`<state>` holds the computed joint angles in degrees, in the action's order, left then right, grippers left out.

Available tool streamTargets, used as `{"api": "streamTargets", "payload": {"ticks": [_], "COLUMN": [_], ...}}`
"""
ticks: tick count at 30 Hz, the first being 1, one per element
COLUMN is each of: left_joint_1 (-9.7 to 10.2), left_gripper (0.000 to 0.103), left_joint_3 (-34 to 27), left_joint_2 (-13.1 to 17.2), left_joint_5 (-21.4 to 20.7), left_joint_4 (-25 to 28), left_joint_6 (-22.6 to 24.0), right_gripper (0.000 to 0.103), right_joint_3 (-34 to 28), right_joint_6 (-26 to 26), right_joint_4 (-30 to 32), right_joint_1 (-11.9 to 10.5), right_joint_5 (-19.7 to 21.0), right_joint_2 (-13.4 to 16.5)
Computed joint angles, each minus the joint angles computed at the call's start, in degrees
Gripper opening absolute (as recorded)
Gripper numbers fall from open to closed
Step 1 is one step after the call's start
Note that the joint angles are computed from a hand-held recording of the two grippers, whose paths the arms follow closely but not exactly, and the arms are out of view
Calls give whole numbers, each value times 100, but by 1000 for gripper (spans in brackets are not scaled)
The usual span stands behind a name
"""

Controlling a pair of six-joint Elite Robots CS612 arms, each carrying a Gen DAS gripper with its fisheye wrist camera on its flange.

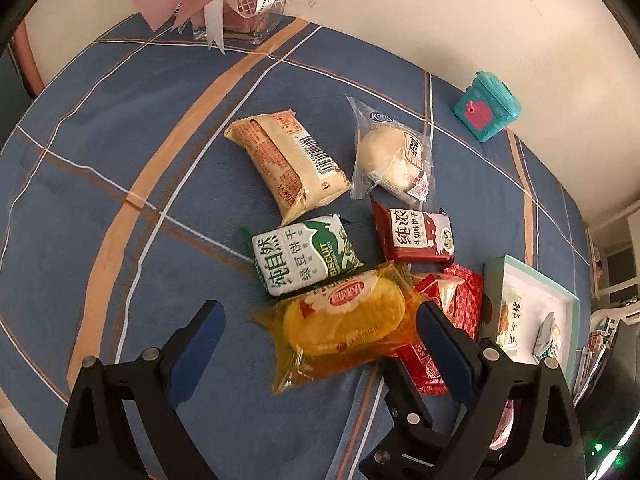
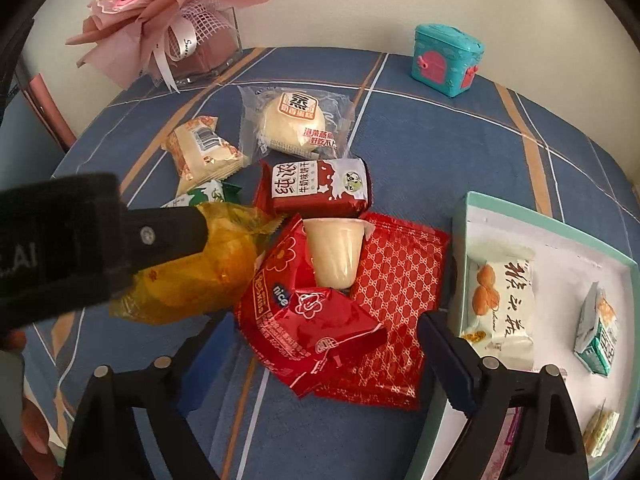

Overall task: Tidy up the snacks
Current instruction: 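Grasp the yellow bread pack with left tool while right tool grasps red flower-print pack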

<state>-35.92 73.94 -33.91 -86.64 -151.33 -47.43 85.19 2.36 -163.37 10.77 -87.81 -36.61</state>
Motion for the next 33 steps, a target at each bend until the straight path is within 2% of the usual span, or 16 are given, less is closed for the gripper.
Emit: {"api": "streamTargets", "payload": {"ticks": [11,18,26,30,33], "left_joint_1": [16,37,-17,-66,-60], "left_gripper": [96,96,96,96,91], "left_joint_3": [-174,-4,-183,-347,-342], "left_joint_2": [134,45,135,216,220], "left_joint_5": [-35,56,75,280,228], "left_joint_4": [298,43,143,282,222], "left_joint_6": [-103,-267,169,410,487], "right_gripper": [76,68,55,50,50], "right_joint_3": [-52,-25,101,174,193], "right_joint_6": [31,-15,5,142,178], "right_joint_4": [98,89,54,77,88], "right_joint_1": [-24,-28,-70,-128,-144], "right_joint_5": [218,307,512,724,789], "right_joint_2": [36,24,-53,-93,-98]}}
